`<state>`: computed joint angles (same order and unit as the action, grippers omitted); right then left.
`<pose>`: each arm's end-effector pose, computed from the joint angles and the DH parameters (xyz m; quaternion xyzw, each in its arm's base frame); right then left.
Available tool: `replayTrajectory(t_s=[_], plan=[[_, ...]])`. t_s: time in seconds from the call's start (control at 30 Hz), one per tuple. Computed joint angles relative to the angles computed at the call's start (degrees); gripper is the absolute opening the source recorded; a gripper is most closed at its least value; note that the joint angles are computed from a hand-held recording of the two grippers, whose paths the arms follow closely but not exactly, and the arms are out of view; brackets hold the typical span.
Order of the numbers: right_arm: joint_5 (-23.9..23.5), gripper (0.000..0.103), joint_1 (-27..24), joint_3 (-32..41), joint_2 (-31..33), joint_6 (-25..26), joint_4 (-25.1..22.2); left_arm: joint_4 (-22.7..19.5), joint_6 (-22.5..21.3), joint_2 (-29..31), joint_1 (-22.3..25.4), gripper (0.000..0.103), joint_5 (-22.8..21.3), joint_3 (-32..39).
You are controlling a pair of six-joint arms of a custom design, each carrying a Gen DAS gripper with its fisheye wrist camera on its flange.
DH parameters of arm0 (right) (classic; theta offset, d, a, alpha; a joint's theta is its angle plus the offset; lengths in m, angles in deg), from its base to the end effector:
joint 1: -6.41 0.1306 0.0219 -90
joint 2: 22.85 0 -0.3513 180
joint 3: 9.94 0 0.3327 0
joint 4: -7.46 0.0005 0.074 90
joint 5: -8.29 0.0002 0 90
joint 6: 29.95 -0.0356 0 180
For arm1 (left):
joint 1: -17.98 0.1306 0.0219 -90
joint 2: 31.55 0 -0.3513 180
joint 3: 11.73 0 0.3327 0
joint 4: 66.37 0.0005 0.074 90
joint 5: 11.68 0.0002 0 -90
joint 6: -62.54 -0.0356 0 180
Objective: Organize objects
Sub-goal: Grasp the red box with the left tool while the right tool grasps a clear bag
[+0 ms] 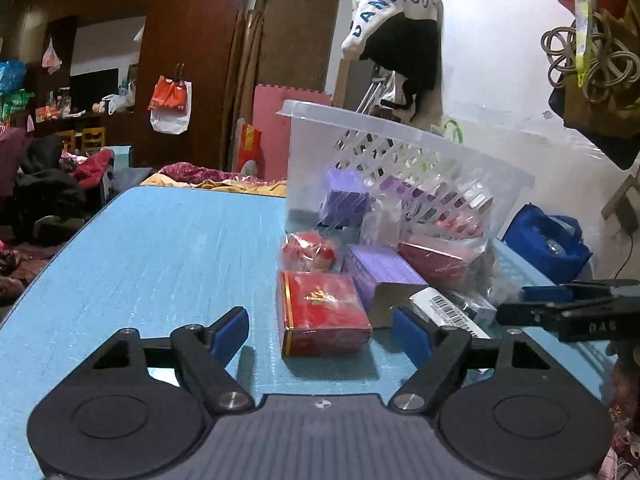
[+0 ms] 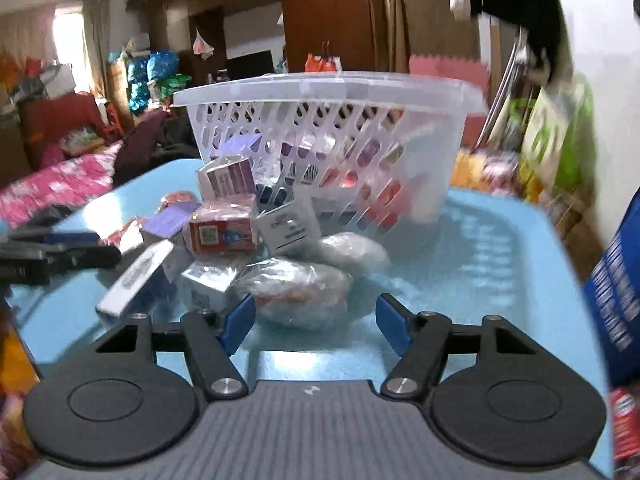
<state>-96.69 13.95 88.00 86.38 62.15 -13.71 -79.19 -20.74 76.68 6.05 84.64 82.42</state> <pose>0.5493 0.0815 0.3388 -0.1355 0.8607 0.1368 0.4712 0.5391 -0.1184 0.3337 0.0675 0.8487 -0.1310 0.5079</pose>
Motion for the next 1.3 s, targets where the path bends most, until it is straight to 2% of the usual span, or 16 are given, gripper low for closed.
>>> replayTrajectory(t_s=[0.07,0.13,0.2,0.33,0.63,0.67,0.7,0.73,0.87,1.07,1.2,1.3], plan=[[-1.6,0.070,-0.2,2.1,1.2,-0.8,-2.9,-0.5,0.0,0.5,-0.2,0.082,0.0,0.6],[-2.0,0.070,-0.2,0.4,0.3,-0.5,-1.5,-1.9,0.0,1.1,-0.5,0.082,0.3,1.6],[-1.4,0.062,0.1,-0.6,-0.3,0.1,-1.1,-2.4,-0.3,1.3,-0.7,0.082,0.8,1.9],[-1.1,0.059,0.0,-3.3,-1.6,0.4,1.7,-3.0,0.7,1.8,-1.2,0.082,0.7,2.8],[-1.4,0.059,-0.1,-5.2,-2.4,-1.3,6.3,-2.9,-3.2,2.7,-3.7,0.081,-7.6,3.5],[-1.5,0.059,-0.1,-5.4,-2.5,-1.6,6.9,-2.4,-3.8,2.8,-3.8,0.074,-8.1,3.4],[-1.6,0.059,-0.2,-5.8,-2.6,-1.8,7.7,-1.6,-4.0,2.8,-3.9,0.061,-8.5,3.0],[-1.6,0.059,-0.2,-6.1,-2.8,-2.0,8.3,-1.0,-3.9,2.6,-3.9,0.055,-8.8,2.7],[-2.3,0.059,-0.4,-7.3,-3.2,-2.5,10.6,1.4,0.2,1.4,-2.0,0.055,-3.0,0.4],[0.0,0.059,0.3,-10.0,-4.3,-2.3,15.3,7.2,0.4,-1.6,-1.3,0.055,-1.7,-4.2],[2.8,0.059,0.8,-11.8,-5.2,-3.1,18.4,6.6,0.2,-3.1,-1.3,0.055,0.2,-4.8],[4.1,0.059,1.0,-14.2,-6.5,-2.6,21.1,7.9,-0.9,-4.2,-1.7,0.055,-0.2,-5.9]])
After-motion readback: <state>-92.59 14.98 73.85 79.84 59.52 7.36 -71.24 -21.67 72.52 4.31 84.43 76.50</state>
